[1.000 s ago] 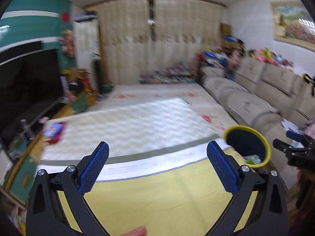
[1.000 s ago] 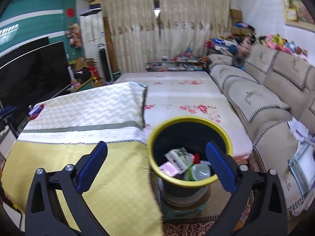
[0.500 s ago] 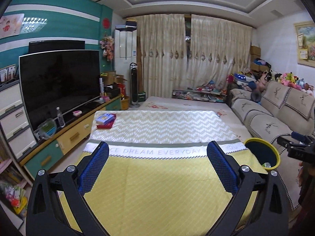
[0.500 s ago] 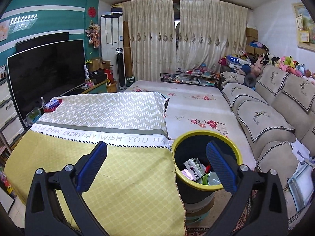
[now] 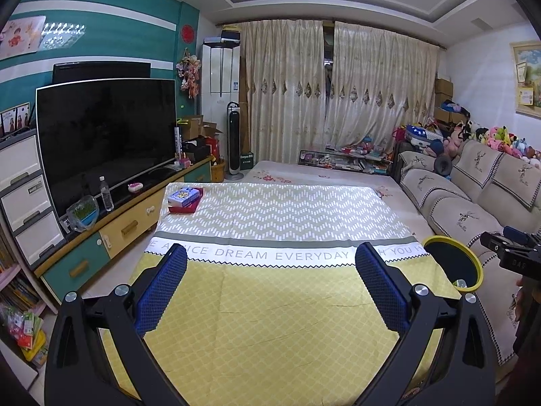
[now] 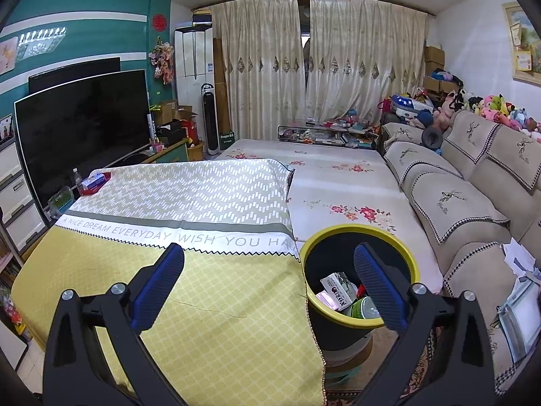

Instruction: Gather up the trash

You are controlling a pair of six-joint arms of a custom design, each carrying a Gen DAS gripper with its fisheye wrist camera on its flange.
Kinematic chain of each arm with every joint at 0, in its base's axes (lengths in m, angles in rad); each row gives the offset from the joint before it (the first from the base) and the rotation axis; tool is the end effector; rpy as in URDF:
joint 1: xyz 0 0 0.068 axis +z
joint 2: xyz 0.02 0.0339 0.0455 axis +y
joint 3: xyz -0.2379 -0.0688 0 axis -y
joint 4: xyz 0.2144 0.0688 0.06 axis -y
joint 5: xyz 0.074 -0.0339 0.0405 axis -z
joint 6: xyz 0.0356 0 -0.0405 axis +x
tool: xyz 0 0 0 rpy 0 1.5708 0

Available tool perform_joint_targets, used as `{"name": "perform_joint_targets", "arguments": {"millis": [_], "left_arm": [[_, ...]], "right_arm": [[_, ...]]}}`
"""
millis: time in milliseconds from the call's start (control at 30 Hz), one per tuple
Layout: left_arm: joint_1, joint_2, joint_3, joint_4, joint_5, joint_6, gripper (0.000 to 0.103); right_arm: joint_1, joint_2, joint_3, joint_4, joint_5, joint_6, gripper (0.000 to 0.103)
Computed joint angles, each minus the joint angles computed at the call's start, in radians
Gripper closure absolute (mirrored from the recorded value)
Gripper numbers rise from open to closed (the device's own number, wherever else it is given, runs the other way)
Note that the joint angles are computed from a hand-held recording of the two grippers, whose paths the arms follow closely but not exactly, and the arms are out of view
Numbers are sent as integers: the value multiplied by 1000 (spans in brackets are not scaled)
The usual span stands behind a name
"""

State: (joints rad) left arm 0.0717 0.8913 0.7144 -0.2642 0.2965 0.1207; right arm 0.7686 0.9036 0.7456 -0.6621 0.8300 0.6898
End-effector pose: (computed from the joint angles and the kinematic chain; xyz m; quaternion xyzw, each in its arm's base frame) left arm 0.1901 0.0032 0.2738 0.0995 0.8332 -0.0733 0.5390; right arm 0.1339 0.0929 0.2542 0.1142 0.8566 -0.0562 0.5001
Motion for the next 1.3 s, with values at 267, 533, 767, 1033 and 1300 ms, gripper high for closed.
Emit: {"name": "perform_joint_targets", "arguments": {"millis": [267,533,767,1033,1300], "left_arm": [[-35,6,6,3,-29,-9,5],[-46,-3,7,-3,-34,-11,5],[-54,9,8,0,-35,-12,5],[-68,24,14,4,-38,-17,5],[-74,27,12,7,-43,-18,5]], "right_arm": [[-1,-6,-2,-2,-1,0,7],[-4,-1,-10,13,0,1,7],[-3,2,-9,10,0,6,7],[-12,4,-22,27,-8,5,7],[-21,-2,-36,39,-17,3,7]]}}
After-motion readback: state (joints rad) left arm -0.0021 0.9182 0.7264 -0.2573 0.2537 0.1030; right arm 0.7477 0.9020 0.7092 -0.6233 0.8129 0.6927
